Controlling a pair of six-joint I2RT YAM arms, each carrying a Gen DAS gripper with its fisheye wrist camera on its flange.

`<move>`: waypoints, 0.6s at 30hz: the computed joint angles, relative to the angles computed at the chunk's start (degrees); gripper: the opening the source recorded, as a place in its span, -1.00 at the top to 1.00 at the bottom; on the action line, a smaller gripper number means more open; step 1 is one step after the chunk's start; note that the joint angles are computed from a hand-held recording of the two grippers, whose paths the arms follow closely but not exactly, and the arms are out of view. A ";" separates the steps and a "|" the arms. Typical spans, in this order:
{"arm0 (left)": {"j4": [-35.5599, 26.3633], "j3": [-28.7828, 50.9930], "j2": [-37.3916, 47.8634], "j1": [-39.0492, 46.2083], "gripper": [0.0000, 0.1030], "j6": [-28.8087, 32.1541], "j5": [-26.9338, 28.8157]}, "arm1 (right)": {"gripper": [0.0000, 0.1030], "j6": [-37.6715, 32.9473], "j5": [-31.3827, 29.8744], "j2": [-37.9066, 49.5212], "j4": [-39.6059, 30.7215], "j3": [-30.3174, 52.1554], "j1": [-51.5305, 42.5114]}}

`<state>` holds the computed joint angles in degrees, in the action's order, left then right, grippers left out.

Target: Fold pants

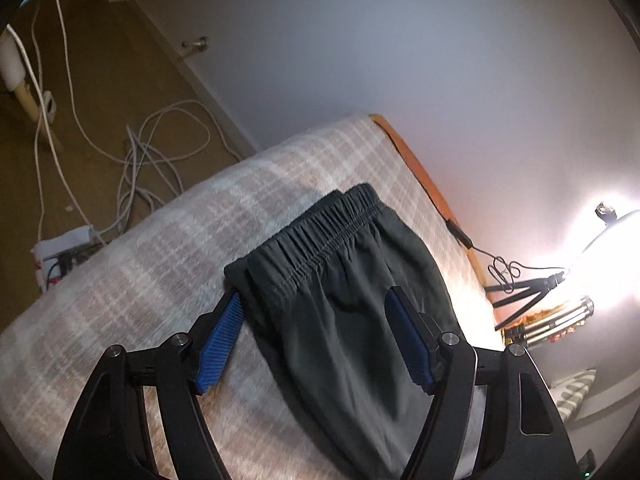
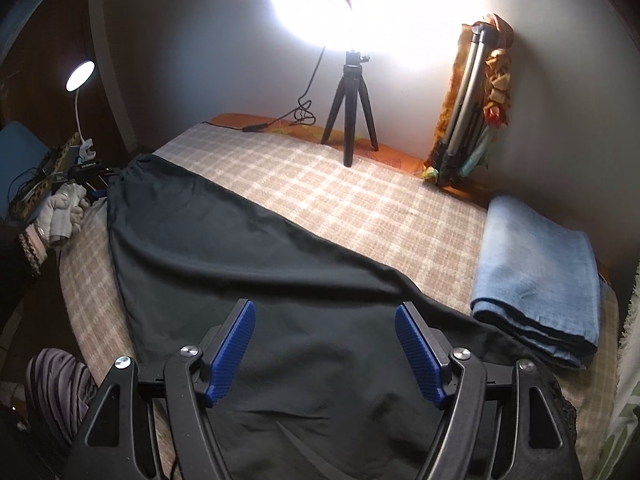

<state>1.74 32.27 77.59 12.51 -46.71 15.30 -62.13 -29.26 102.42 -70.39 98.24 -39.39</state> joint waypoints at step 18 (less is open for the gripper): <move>-7.58 6.54 -3.89 -18.46 0.79 8.03 -30.61 | -0.46 2.75 -1.32 -1.25 -1.45 -1.69 2.11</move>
